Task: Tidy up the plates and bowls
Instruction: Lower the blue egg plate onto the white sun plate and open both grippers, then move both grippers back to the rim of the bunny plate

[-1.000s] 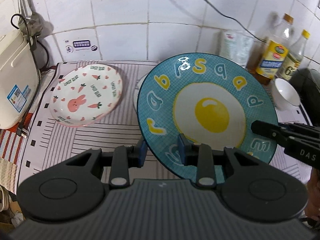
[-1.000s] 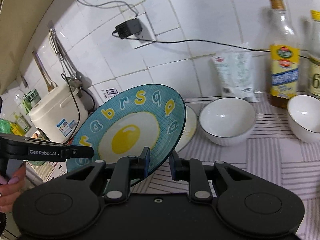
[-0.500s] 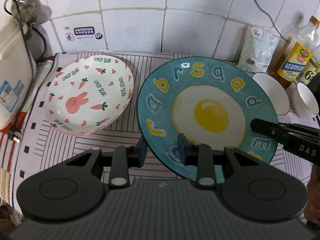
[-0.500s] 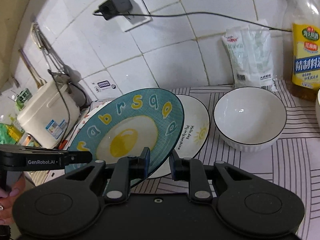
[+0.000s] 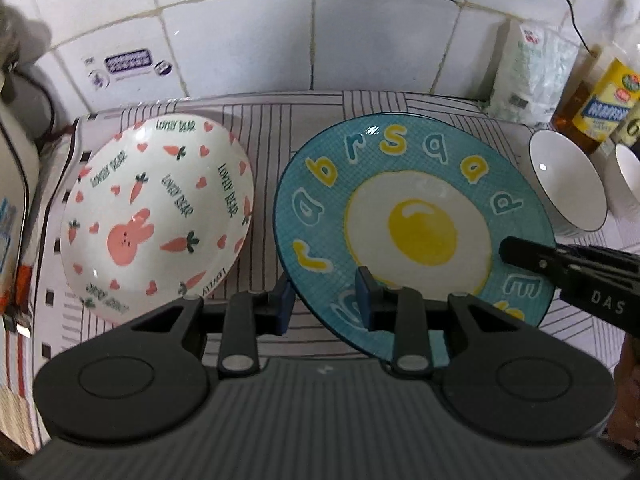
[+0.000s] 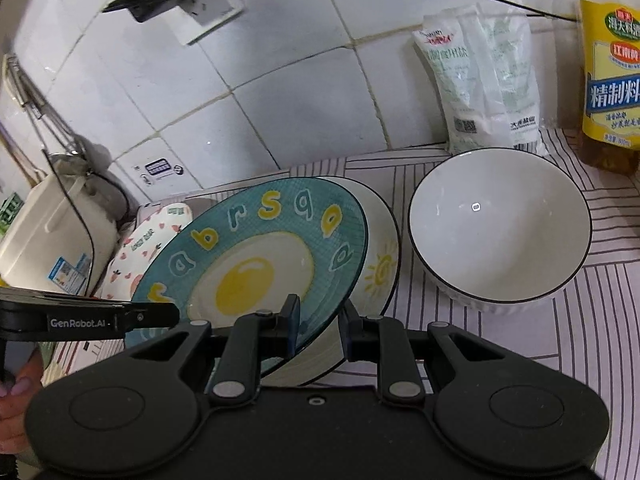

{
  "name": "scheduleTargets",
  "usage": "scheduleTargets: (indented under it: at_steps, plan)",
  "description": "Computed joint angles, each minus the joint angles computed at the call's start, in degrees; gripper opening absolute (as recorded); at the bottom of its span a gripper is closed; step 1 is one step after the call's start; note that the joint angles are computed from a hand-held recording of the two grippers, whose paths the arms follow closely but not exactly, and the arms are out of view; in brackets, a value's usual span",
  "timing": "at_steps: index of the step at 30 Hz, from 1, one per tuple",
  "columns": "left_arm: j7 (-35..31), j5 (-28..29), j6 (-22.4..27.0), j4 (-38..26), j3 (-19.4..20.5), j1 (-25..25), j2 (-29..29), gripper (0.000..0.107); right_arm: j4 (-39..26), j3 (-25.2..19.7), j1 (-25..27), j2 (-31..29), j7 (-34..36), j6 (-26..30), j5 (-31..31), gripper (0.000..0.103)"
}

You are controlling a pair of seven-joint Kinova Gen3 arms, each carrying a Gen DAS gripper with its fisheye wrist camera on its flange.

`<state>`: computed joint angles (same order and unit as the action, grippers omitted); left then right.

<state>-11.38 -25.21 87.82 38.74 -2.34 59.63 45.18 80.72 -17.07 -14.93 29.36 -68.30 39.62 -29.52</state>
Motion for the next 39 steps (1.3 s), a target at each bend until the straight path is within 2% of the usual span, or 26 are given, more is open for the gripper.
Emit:
scheduleTargets:
  at_steps: [8, 11, 15, 19, 24, 29, 34, 39]
  plan:
    - [-3.3, 2.3, -0.3, -1.1, 0.9, -2.5, 0.6, 0.031, -1.3, 2.8, -3.1, 0.4, -6.7, 0.6, 3.7, 0.025]
    - [-4.3, 5.3, 2.2, -3.7, 1.9, -4.3, 1.3, 0.031, -3.5, 5.3, -6.5, 0.1, -11.7, 3.2, 8.3, 0.025]
    - [-3.4, 6.6, 0.9, -2.0, 1.7, -4.9, 0.7, 0.031, -4.0, 6.7, -9.3, -0.6, -16.2, 3.2, 13.5, 0.025]
    - [-6.0, 6.6, 6.2, -8.0, 1.3, -4.8, 3.7, 0.031, -4.9, 8.0, -12.6, -1.1, -19.2, 3.4, 19.4, 0.025]
    - [-2.9, 6.1, 1.4, -2.6, 0.3, -3.8, 1.2, 0.03, -6.4, 9.5, -16.0, -0.8, -22.7, 5.6, 25.7, 0.029]
    - [-0.5, 3.8, -0.1, -1.0, -0.1, -2.4, 0.2, 0.028, -7.2, 9.4, -17.2, -0.8, -24.0, 7.3, 28.7, 0.032]
    - [1.8, 2.5, -0.5, 1.2, 0.1, -1.1, -1.5, 0.028, -6.6, 8.8, -16.7, -1.5, -23.1, 8.8, 29.1, 0.035]
    - [1.8, 1.6, 2.7, -0.7, 0.6, 0.1, -1.7, 0.028, -1.7, 7.0, -14.7, -4.8, -20.0, 4.6, 28.0, 0.035]
